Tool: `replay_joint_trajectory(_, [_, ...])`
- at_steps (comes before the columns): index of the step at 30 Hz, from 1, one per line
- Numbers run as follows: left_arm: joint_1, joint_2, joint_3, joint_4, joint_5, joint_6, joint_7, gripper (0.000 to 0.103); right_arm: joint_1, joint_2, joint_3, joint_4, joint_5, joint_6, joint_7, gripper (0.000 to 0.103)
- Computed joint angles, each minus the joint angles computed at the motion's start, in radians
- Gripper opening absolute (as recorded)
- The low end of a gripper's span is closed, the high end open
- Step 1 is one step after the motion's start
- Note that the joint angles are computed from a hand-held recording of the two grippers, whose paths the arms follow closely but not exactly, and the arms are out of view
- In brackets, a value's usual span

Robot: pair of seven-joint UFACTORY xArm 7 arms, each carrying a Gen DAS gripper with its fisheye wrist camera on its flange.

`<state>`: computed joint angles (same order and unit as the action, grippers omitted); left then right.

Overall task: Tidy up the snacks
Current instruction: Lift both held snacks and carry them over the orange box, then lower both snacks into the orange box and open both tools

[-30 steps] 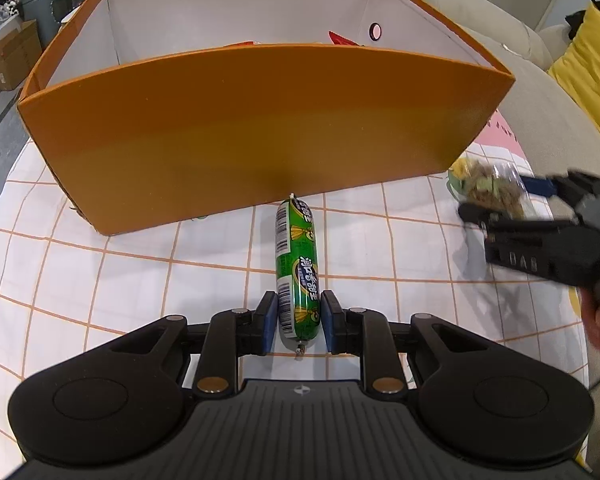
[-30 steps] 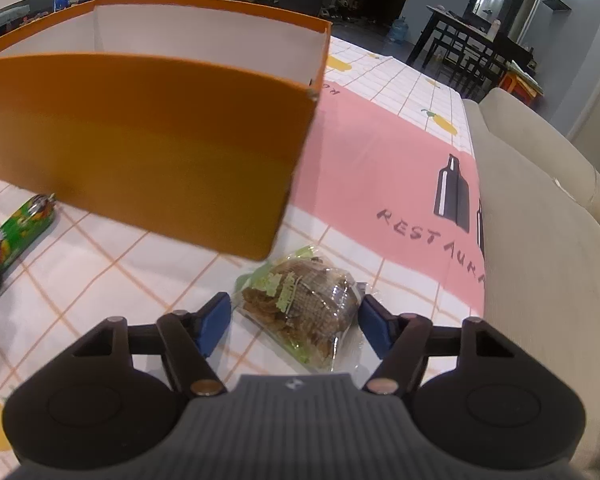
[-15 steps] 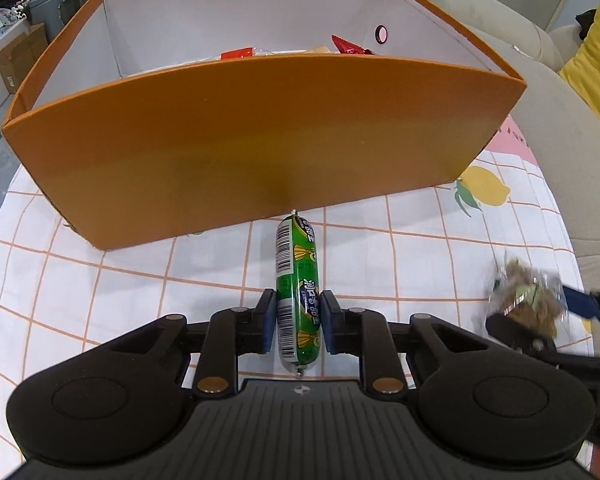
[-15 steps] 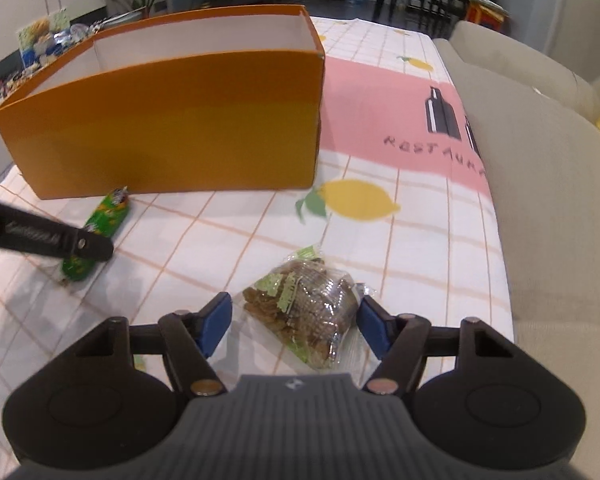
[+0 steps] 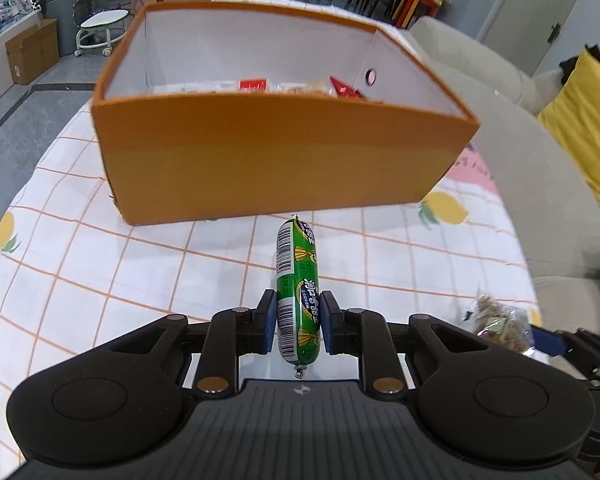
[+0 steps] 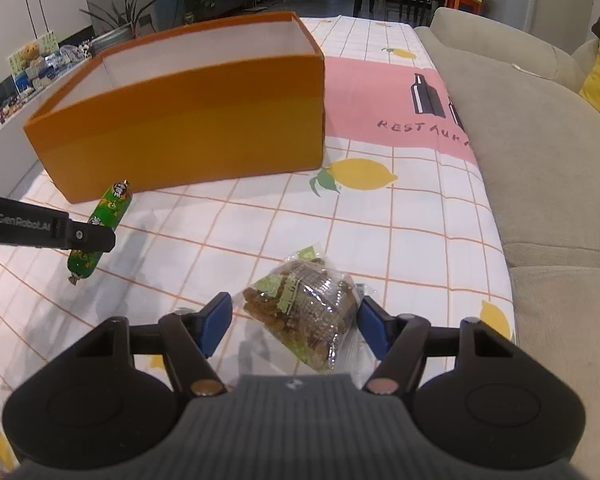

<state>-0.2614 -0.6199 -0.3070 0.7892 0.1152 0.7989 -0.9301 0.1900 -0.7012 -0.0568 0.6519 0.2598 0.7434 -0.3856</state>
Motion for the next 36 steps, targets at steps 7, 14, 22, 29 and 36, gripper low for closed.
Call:
replay_joint_trajectory(7, [0.015, -0.066, -0.013, 0.026, 0.011, 0.004, -0.027, 0.024, 0.015, -0.073, -0.003, 0.019, 0.033, 0.032, 0.028, 0.066])
replay_joint_trajectory(14, [0.050, -0.091, -0.009, 0.073, 0.034, 0.000, -0.001, 0.024, 0.052, -0.076, -0.012, 0.088, 0.075, 0.038, 0.047, 0.066])
replay_joint_trajectory(22, [0.106, -0.045, 0.013, 0.155, 0.076, 0.003, 0.086, 0.024, 0.111, 0.040, -0.006, 0.223, 0.111, -0.023, -0.001, 0.066])
replay_joint_trajectory(29, [0.136, 0.047, 0.036, 0.240, 0.101, 0.015, 0.168, 0.024, 0.143, 0.207, 0.013, 0.363, 0.139, -0.099, -0.069, 0.066])
replay_joint_trajectory(36, [0.135, 0.124, 0.064, 0.283, 0.103, 0.047, 0.220, 0.024, 0.123, 0.355, 0.066, 0.471, 0.119, -0.140, -0.097, 0.066])
